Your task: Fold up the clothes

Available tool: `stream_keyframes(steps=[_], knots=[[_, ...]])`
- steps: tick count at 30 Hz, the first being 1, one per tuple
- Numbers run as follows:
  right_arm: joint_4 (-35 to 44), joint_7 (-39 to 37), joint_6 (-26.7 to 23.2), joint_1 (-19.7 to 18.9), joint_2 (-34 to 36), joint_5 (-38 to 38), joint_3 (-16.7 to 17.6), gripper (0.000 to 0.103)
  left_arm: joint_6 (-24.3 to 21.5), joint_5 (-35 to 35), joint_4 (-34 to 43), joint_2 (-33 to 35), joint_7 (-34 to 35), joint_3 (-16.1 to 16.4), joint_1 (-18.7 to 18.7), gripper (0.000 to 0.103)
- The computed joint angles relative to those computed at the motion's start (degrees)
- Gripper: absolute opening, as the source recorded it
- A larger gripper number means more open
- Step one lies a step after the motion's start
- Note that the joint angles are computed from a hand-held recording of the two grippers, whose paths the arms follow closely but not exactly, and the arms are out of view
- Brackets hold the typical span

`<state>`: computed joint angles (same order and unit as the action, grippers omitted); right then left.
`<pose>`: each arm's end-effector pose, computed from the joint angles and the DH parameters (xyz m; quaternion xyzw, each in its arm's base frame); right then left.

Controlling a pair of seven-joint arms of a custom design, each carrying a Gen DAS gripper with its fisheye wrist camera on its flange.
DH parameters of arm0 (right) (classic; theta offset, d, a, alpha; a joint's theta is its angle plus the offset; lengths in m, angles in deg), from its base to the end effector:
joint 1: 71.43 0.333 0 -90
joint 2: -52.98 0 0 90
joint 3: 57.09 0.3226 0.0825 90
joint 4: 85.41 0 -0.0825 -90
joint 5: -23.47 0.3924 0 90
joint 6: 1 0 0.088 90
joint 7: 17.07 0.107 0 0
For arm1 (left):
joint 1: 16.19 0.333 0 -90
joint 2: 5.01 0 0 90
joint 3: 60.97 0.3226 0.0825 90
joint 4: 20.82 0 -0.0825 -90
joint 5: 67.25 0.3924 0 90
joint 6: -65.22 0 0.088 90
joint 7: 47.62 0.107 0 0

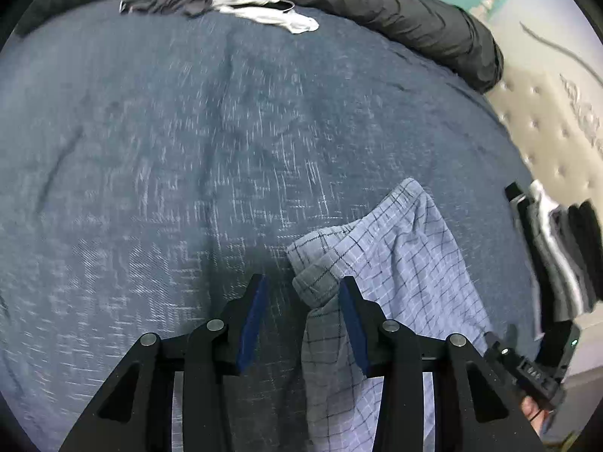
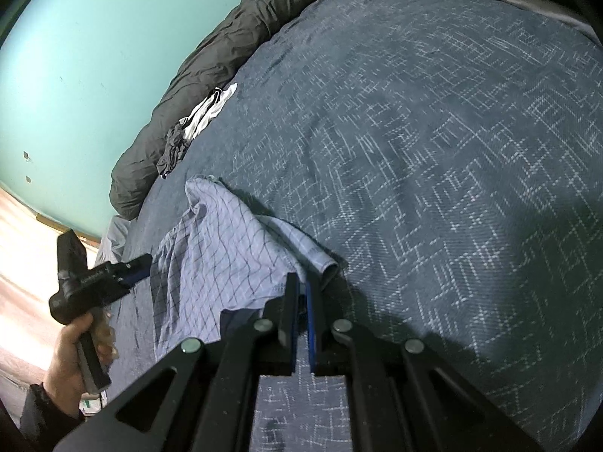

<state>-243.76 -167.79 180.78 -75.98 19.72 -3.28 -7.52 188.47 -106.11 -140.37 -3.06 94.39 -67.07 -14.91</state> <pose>0.2702 0.3245 0.3990 -0.3703 0.8245 -0.0385 0.4262 0.5629 -0.0731 0.4216 0.4397 -0.8524 0.2683 0.0900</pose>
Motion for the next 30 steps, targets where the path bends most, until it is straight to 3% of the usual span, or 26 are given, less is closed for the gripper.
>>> stream_keyframes(steps=[2, 4, 6, 9, 15, 17, 19, 21, 26, 28, 30], knots=[[-0.2, 0.0, 0.3, 0.0, -0.2, 0.1, 0.0, 0.003, -1.2, -1.0, 0.7, 0.9, -0.1, 0.1, 0.2, 0.042], [-0.5, 0.0, 0.6, -0.1, -0.3, 0.3, 0.0, 0.003, -1.4, -1.8, 0.7, 1.0, 0.4, 0.1, 0.4, 0.016], [-0.5, -0.2, 0.8, -0.3, -0.1, 0.5, 0.2, 0.003, -0.6, -2.5, 0.5, 0.6, 1.0, 0.0, 0.4, 0.005], [-0.7, -0.5, 0.7, 0.1, -0.2, 0.9, 0.1, 0.003, -0.1, -4.1, 0.9, 0.5, 1.0, 0.2, 0.6, 0.0], [-1.0, -0.2, 0.8, 0.2, -0.8, 1.6, 0.4, 0.003, -3.6, -4.2, 2.2, 1.0, -0.7, 0.4, 1.3, 0.0], [-1.0, -0.2, 0.8, 0.2, -0.9, 1.8, 0.4, 0.003, -4.3, -3.6, 1.8, 0.6, -0.9, 0.5, 1.4, 0.004], [-0.9, -0.3, 0.7, 0.5, -0.7, 1.8, 0.2, 0.003, -5.1, -3.4, 1.7, 0.8, -1.2, 0.6, 1.5, 0.028], [-0.8, -0.4, 0.7, 0.7, -0.7, 1.9, 0.0, 0.003, -6.0, -3.6, 1.6, 1.1, -1.4, 0.7, 1.7, 0.042], [-0.5, -0.3, 0.4, 0.8, -0.6, 1.9, -0.2, 0.003, -6.6, -3.5, 1.7, 1.9, -0.6, 0.7, 2.0, 0.041], [-0.5, -0.3, 0.2, 1.0, -0.5, 1.8, -0.5, 0.003, -6.4, -3.7, 1.9, 2.4, -0.6, 0.8, 2.3, 0.022], [-0.5, -0.3, 0.1, 1.4, -0.6, 1.8, -0.9, 0.003, -7.0, -4.4, 2.3, 3.0, -0.8, 0.8, 2.6, 0.018]])
